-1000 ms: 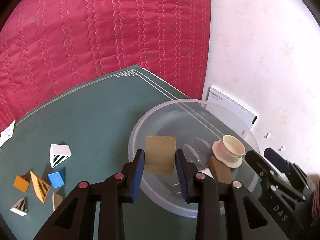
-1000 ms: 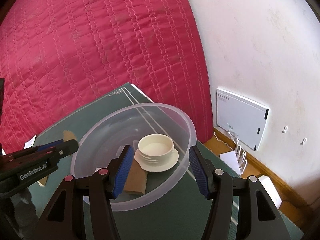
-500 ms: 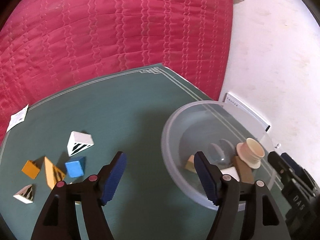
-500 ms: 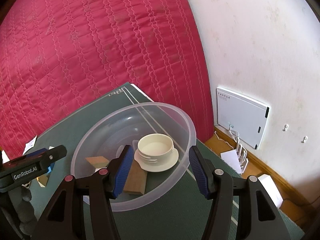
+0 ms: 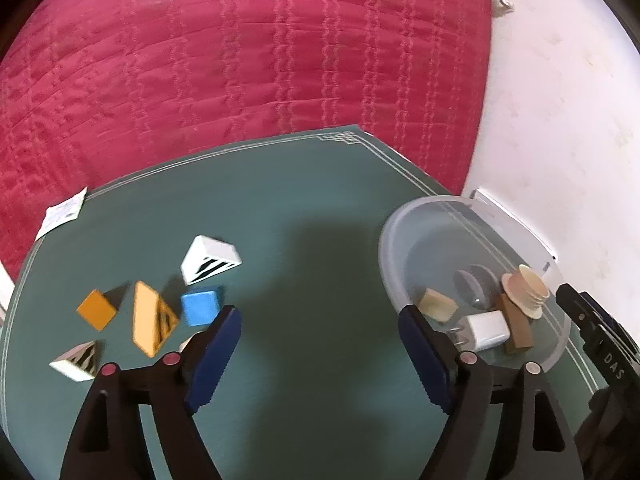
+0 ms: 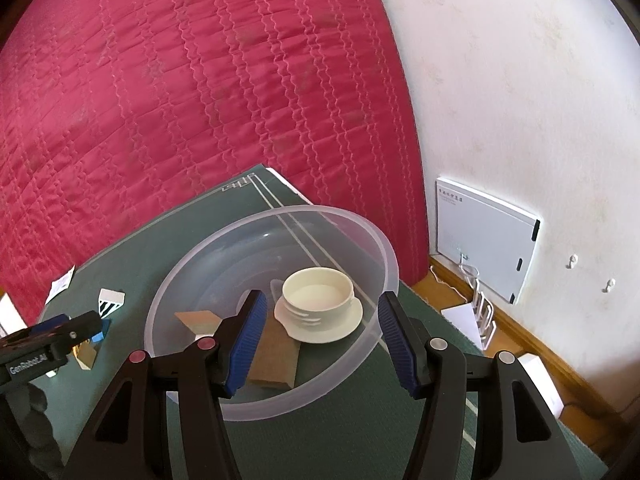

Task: Organize rigid objects
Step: 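Withdraw both grippers from the bowl toward the remaining blocks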

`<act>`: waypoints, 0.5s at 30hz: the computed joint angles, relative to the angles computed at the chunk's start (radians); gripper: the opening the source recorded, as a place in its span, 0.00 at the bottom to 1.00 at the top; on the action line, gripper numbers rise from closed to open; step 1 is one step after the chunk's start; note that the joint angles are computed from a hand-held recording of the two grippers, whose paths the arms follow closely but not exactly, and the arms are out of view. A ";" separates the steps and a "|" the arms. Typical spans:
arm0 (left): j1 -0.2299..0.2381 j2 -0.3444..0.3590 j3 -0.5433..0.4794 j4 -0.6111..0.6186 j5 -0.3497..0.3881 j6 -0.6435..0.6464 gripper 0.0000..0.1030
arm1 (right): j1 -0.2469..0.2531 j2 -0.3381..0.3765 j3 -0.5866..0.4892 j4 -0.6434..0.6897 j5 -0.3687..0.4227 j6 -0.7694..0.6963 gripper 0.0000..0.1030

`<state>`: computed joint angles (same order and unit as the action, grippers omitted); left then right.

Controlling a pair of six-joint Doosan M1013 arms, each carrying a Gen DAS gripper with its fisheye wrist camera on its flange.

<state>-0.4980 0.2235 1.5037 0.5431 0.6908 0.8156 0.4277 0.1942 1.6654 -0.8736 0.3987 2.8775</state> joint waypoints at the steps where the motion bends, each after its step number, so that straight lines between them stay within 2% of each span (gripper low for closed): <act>1: 0.003 -0.004 0.004 0.004 0.002 -0.008 0.83 | 0.001 0.000 0.000 0.005 -0.002 -0.010 0.58; 11: 0.037 -0.051 0.065 0.054 0.028 -0.101 0.85 | 0.032 -0.007 0.007 0.000 -0.021 -0.106 0.59; 15: 0.052 -0.074 0.095 0.078 0.044 -0.148 0.85 | 0.045 -0.007 0.003 0.114 -0.042 -0.251 0.59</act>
<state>-0.4458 0.1497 1.5983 0.6214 0.7353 0.6678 0.4724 0.1870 1.6682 -0.7593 0.3565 2.6265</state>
